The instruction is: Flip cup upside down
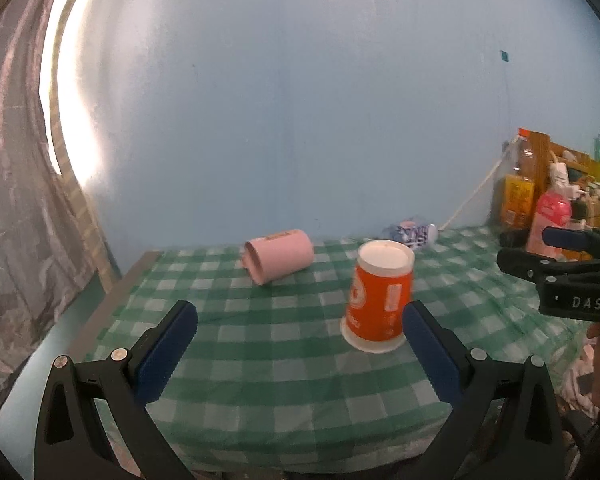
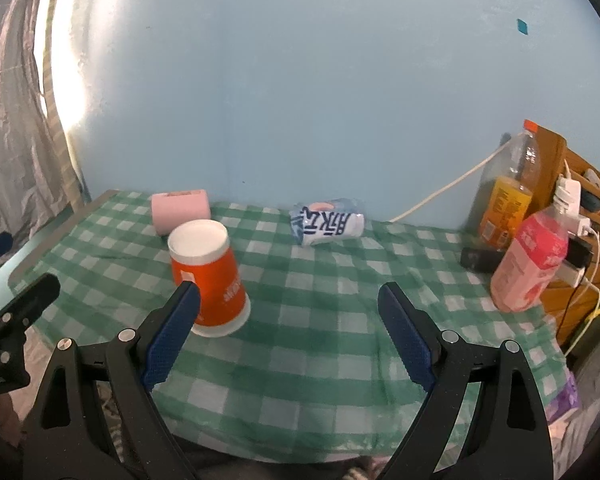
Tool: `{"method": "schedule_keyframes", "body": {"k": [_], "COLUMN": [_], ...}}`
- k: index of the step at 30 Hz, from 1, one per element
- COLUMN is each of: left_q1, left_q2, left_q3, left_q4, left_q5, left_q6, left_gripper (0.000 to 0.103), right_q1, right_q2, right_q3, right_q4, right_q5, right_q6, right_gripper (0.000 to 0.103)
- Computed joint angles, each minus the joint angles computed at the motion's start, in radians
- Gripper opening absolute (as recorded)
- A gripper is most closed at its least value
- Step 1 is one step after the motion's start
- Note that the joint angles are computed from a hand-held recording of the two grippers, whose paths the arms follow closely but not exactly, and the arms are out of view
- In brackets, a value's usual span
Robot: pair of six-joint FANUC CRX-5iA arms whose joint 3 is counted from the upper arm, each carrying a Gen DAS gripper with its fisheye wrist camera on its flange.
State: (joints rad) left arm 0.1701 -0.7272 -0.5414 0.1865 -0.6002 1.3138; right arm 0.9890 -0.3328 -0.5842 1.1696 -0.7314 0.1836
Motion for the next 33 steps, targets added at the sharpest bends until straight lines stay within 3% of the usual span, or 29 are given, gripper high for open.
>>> {"method": "schedule_keyframes", "body": {"k": [8, 11, 15, 20, 33], "left_q1": [0.094, 0.095, 0.111, 0.088, 0.110], "left_q2": [-0.035, -0.031, -0.022, -0.020, 0.001], "left_q3": [-0.061, -0.049, -0.056, -0.031, -0.022], "left_q4": [0.220, 0.201, 0.255, 0.159, 0.172], "left_q5": [-0.019, -0.029, -0.054, -0.050, -0.088], "left_q6": [-0.161, -0.144, -0.174, -0.098, -0.084], "left_gripper": [0.103, 0.103, 0.103, 0.103, 0.103], "right_q1": [0.002, 0.004, 0.003, 0.008, 0.011], "right_q2": [-0.023, -0.024, -0.024, -0.020, -0.013], "right_q3": [-0.036, -0.037, -0.037, -0.032, -0.025], "right_q4": [0.015, 0.009, 0.004, -0.004, -0.018], "right_q5": [-0.001, -0.003, 0.003, 0.002, 0.007], "right_q6": [-0.041, -0.042, -0.042, -0.033, -0.029], "right_gripper": [0.089, 0.089, 0.089, 0.089, 0.089]}}
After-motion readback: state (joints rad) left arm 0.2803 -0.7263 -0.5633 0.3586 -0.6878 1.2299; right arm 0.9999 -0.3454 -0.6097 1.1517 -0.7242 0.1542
